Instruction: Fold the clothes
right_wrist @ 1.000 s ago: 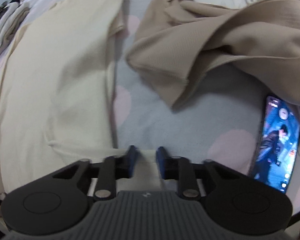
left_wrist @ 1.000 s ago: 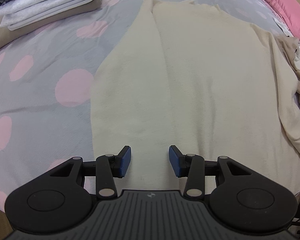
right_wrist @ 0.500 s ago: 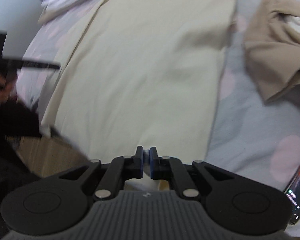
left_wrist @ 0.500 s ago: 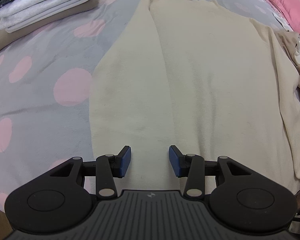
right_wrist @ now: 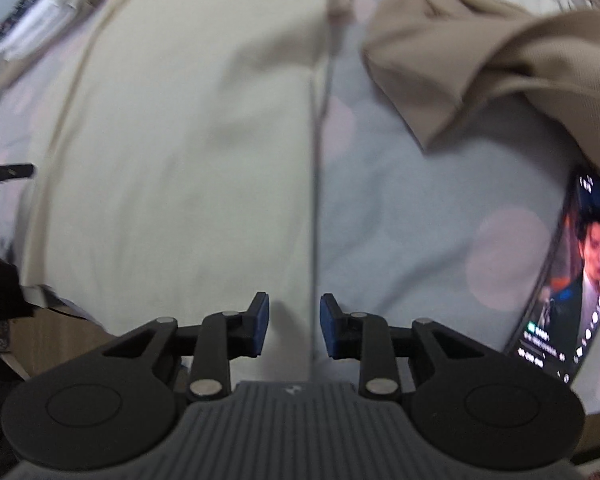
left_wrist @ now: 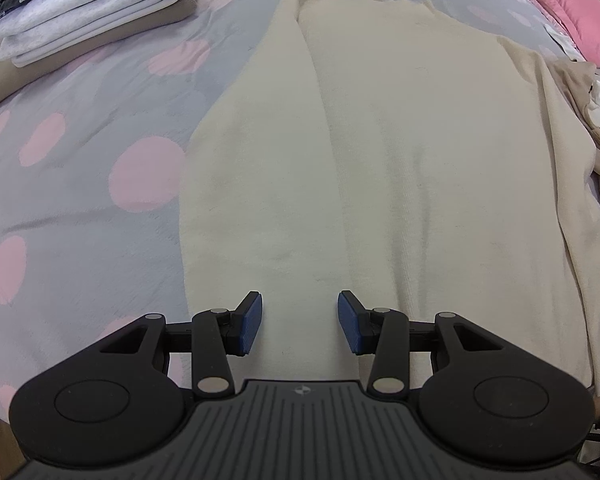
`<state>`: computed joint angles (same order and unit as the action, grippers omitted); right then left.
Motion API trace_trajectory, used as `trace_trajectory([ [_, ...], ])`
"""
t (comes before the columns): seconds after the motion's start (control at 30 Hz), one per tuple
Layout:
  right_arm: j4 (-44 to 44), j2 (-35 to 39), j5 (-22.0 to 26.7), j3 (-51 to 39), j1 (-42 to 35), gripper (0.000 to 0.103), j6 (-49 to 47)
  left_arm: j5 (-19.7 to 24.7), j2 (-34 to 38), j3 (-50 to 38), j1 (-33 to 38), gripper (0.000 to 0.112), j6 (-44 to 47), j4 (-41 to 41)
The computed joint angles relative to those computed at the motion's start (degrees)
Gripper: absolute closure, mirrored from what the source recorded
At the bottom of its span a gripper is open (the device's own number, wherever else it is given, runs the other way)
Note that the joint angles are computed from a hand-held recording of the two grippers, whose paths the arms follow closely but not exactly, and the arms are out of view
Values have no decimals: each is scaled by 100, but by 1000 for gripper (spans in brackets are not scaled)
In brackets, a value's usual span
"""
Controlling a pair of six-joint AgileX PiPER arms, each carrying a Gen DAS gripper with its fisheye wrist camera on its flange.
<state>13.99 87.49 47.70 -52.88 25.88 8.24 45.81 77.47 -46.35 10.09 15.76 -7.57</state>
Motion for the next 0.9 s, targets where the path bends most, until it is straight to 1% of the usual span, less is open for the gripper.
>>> trace_trajectory([
  [0.07,-30,101,89,35,-22,72,-5,-4,9,10,-5,72,17,8],
  [0.1,3,123,113,39,-17,80,-44,-6,15,11,-20,72,11,20],
  [0.13,32,140,135,41,-12,95,-80,-7,22,11,-35,72,5,31],
  [0.17,5,108,146,27,10,99,-70,0,12,12,-38,72,7,30],
  [0.4,-249,-180,251,-71,98,100,154,20,-43,33,-52,72,6,39],
  [0.57,-724,-269,553,-382,394,101,709,33,-61,18,-130,72,-69,107],
  [0.67,-1016,-479,909,-707,425,101,870,60,-71,-27,-178,72,-92,106],
  [0.73,-1295,-646,1245,-1018,357,101,857,73,-70,-56,-205,72,-45,62],
  [0.83,-1828,-805,1792,-1599,254,101,909,75,-57,-75,-262,72,-31,45],
  [0.9,-2139,-820,2147,-2158,42,101,778,63,-34,-70,-267,72,-26,44],
])
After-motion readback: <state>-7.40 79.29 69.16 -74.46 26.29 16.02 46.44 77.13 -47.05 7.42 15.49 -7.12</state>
